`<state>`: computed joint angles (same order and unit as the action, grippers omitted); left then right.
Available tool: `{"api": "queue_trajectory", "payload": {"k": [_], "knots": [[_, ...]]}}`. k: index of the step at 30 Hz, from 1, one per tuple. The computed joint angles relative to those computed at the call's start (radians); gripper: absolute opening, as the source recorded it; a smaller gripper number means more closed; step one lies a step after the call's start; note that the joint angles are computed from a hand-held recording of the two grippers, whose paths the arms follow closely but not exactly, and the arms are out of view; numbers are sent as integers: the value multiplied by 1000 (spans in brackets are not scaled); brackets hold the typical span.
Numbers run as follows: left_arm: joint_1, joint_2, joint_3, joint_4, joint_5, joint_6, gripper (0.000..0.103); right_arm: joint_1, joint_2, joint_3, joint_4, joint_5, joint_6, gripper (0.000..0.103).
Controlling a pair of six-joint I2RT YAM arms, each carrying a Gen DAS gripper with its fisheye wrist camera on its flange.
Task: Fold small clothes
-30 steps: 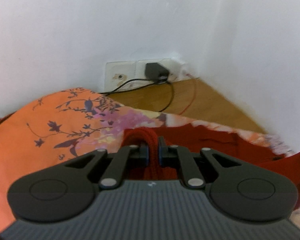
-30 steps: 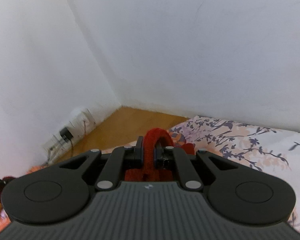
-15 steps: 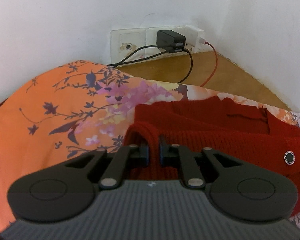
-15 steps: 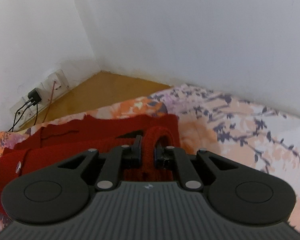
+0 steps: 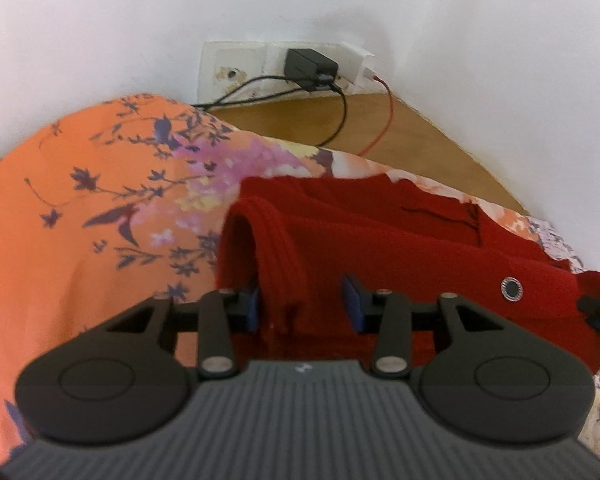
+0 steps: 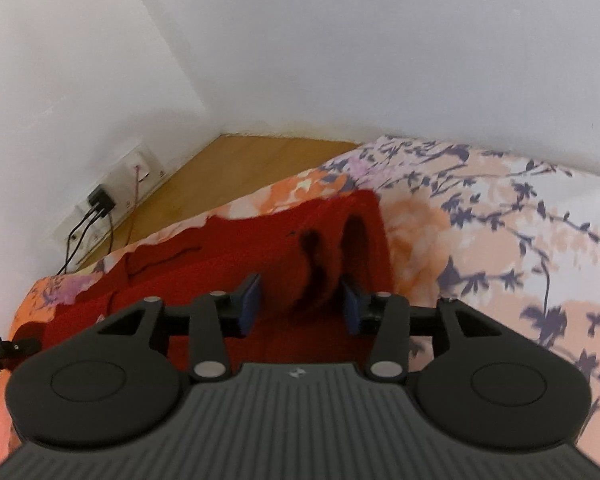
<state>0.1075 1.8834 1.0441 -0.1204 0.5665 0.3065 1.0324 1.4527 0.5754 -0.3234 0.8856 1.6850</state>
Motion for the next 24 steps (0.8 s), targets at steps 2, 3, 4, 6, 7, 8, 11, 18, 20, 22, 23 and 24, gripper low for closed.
{"api": "queue_trajectory", "payload": {"k": [2,3,4,6,7,8,11,18,20,22,23,24], "knots": [[-9,12,7,-5,3,-3,43,4,6,10,1,-2,-4,53],[-13,15,4,5,7,-7,41,1,5,9,9,-5,-8,53],[-17,17,3,11,14,-7,41,-6,4,3,32,-11,-16,53],[-23,20,0,29,20,-10,13,-22,4,-4,68,-20,-39,53],[-27,19,0,38,13,-13,10,-32,10,0,77,-26,-53,51],[-27,17,4,41,14,-20,9,-40,16,1,89,-27,-65,49],[-24,13,32,46,32,-64,8,-58,-2,-20,139,-26,-83,11],[-78,38,124,110,-13,-135,8,-119,-69,8,146,29,-187,5],[-101,73,173,103,-41,-142,8,-163,-76,20,175,13,-256,5],[-127,117,220,100,-82,-142,8,-214,-68,34,208,-15,-319,5],[-140,144,245,96,-107,-142,8,-242,-58,41,226,-32,-348,5],[-147,170,268,91,-121,-142,8,-267,-42,48,243,-50,-370,5]]}}
